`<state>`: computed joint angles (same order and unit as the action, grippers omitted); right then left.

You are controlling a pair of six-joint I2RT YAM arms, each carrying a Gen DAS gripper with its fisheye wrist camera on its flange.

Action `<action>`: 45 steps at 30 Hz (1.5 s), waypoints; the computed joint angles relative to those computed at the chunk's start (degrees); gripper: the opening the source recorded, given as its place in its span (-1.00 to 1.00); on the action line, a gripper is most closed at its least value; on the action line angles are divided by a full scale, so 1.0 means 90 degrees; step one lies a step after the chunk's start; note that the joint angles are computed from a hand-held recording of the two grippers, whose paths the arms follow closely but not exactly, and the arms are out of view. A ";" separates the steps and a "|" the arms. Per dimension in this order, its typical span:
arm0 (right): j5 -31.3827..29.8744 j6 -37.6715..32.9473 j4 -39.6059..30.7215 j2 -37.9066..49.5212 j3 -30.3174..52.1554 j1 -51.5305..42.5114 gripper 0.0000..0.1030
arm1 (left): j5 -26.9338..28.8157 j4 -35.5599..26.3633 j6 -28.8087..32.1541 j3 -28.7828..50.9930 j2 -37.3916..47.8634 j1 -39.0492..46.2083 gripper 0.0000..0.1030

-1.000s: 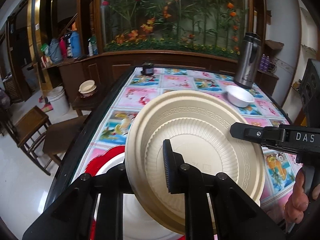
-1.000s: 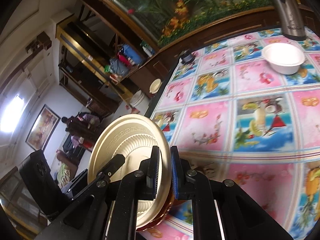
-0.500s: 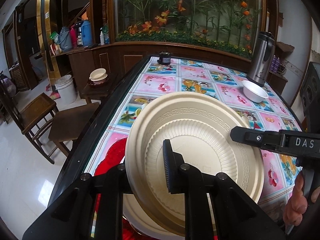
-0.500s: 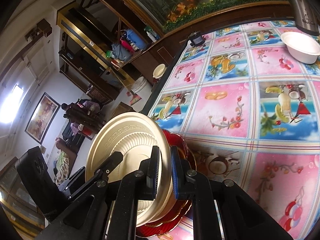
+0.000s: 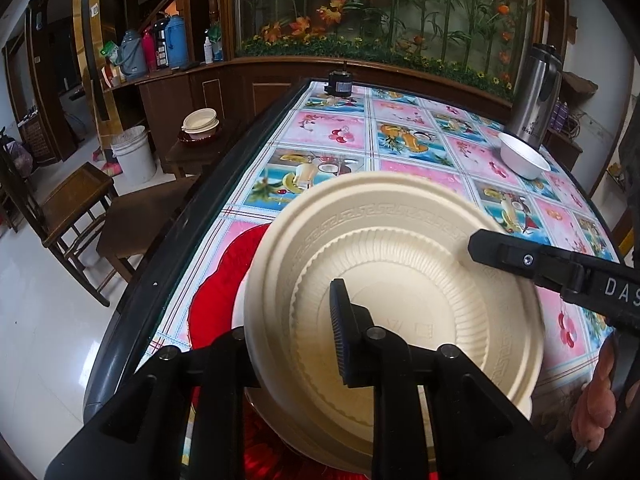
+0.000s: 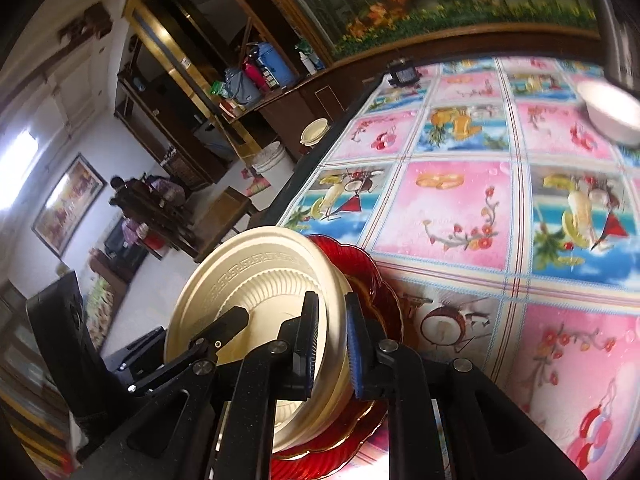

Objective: Organize plates and bowls

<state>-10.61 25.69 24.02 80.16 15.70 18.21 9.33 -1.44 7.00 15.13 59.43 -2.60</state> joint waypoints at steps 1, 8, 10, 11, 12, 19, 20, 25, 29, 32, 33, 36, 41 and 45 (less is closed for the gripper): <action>0.0145 -0.0037 0.0026 -0.0027 -0.0028 0.0097 -0.56 | -0.0013 -0.0006 0.0025 -0.0035 -0.0071 -0.0006 -0.37; -0.0140 -0.0191 0.0387 -0.0523 -0.0445 -0.0187 -0.22 | -0.0824 0.0057 0.0126 -0.0470 -0.1129 -0.0525 0.74; -0.0395 -0.0242 0.0615 -0.0817 -0.0673 -0.0543 -0.01 | -0.0991 0.0117 0.0127 -0.0522 -0.1328 -0.0642 0.96; -0.0472 -0.0252 0.0701 -0.0960 -0.0783 -0.0738 0.15 | -0.1010 0.0091 0.0103 -0.0517 -0.1426 -0.0700 1.00; -0.0536 -0.0265 0.0771 -0.1109 -0.0886 -0.0971 0.20 | -0.0978 0.0038 0.0067 -0.0518 -0.1582 -0.0727 1.00; -0.1442 -0.0907 0.1597 -0.0741 -0.1217 -0.3267 0.28 | 0.1055 -0.0767 0.0039 0.0079 -0.1876 0.0469 1.00; -0.1578 -0.1039 0.1867 -0.0435 -0.1225 -0.3635 0.28 | 0.1494 -0.0883 0.0121 0.0243 -0.1807 0.0962 1.00; -0.2368 -0.1190 0.2124 0.0492 -0.0941 -0.4859 0.28 | 0.1736 -0.0617 0.0259 0.0602 -0.1412 0.2253 1.00; -0.2347 -0.1256 0.2231 0.0371 -0.1033 -0.4967 0.30 | 0.0878 0.0074 0.0568 0.0513 -0.0476 0.2514 1.00; -0.2295 -0.1294 0.2243 0.0314 -0.1080 -0.4879 0.31 | 0.0282 0.0718 0.0713 0.0155 -0.0121 0.2355 1.00; -0.2293 -0.1297 0.2260 0.0336 -0.1083 -0.4873 0.31 | 0.0082 0.0947 0.0773 0.0006 -0.0059 0.2249 1.00; -0.2282 -0.1219 0.2317 0.0326 -0.1122 -0.4828 0.31 | -0.0374 0.1395 0.0724 -0.0325 0.0011 0.1878 1.00; -0.2225 -0.1242 0.2407 0.0396 -0.1142 -0.4777 0.32 | -0.0692 0.1458 0.0633 -0.0493 -0.0064 0.1045 1.00; -0.2422 -0.1180 0.2532 0.0477 -0.1151 -0.4959 0.32 | -0.0801 0.0955 0.0588 -0.0369 -0.0519 0.0894 1.00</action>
<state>-32.41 15.06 46.80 84.45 5.34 -26.42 2.12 7.16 12.29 11.81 54.76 5.45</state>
